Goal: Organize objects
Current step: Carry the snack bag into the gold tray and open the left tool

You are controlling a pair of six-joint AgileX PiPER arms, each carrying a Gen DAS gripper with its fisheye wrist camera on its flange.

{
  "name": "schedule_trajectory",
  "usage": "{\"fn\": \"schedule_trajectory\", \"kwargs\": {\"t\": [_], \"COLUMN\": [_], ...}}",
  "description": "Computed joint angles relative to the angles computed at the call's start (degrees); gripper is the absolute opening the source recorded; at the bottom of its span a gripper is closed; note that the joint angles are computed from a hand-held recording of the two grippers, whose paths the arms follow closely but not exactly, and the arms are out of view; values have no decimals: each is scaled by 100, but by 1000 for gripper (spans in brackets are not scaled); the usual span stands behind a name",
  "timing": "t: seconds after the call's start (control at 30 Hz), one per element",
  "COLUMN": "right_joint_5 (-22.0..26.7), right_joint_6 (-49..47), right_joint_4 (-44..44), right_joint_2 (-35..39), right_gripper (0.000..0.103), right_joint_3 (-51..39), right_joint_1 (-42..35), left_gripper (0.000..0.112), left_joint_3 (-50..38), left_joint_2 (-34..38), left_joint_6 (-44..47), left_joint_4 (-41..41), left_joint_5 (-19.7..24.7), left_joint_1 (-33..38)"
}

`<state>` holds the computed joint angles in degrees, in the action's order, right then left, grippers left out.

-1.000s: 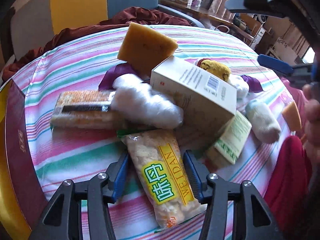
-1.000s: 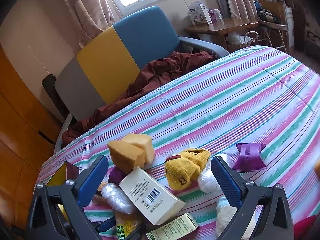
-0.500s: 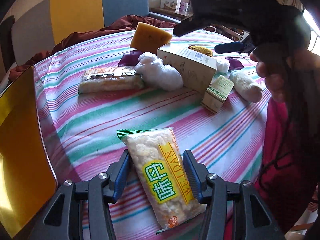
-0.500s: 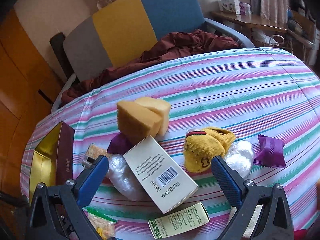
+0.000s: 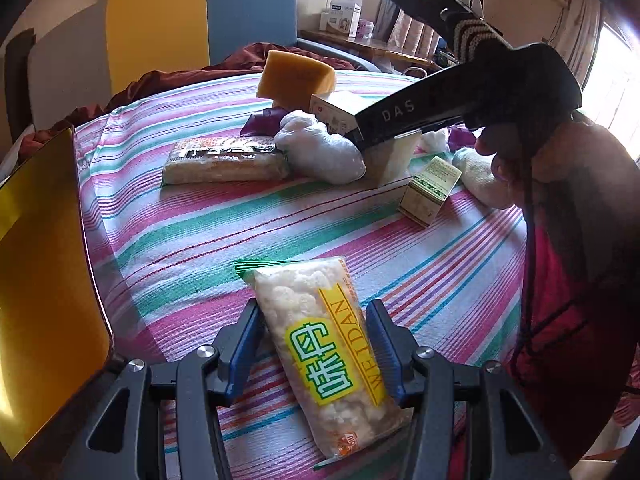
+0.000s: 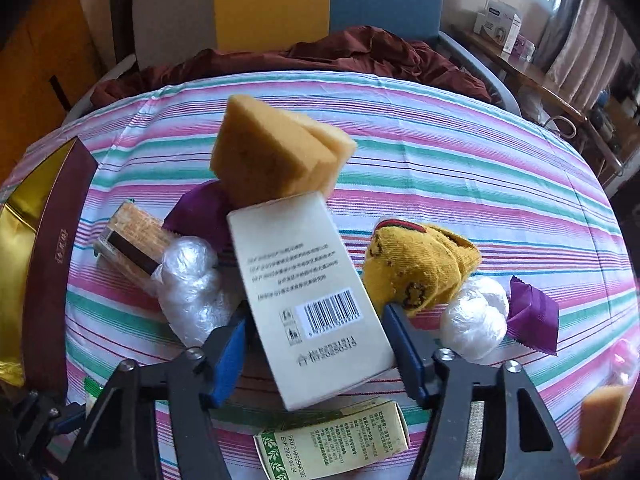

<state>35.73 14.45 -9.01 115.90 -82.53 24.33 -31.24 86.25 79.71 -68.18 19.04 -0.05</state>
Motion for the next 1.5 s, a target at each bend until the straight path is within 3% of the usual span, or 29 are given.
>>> {"fn": "schedule_trajectory", "kwargs": {"t": [0.03, 0.23, 0.57, 0.77, 1.03, 1.1, 1.37, 1.5], "right_joint_5": [26, 149, 140, 115, 92, 98, 52, 44], "right_joint_6": [-91, -129, -85, -52, 109, 154, 248, 251], "right_joint_4": [51, 93, 102, 6, -266, -346, -554, -557], "right_joint_2": [27, 136, 160, 146, 152, 154, 126, 123], "right_gripper": [51, 50, 50, 50, 50, 50, 50, 50], "right_joint_3": [-22, -108, -135, -109, -92, -96, -27, -21], "right_joint_1": [8, 11, 20, 39, 139, 163, 196, 198], "left_gripper": [53, 46, 40, 39, 38, 38, 38, 38], "left_joint_3": [-44, 38, -16, -542, -2228, -2500, -3236, -3815], "left_joint_2": [50, -86, -963, -1351, -411, -244, 878, 1531], "left_joint_6": [54, 16, -79, -580, -1116, -1149, -2019, -2680], "left_joint_4": [-61, -71, 168, 860, 1337, 1467, 2632, 3295], "left_joint_5": [17, 157, 1514, 2525, 3958, 3824, 2325, 2107], "left_joint_1": [14, 103, 890, 2397, 4844, 5057, 4508, 4316]}}
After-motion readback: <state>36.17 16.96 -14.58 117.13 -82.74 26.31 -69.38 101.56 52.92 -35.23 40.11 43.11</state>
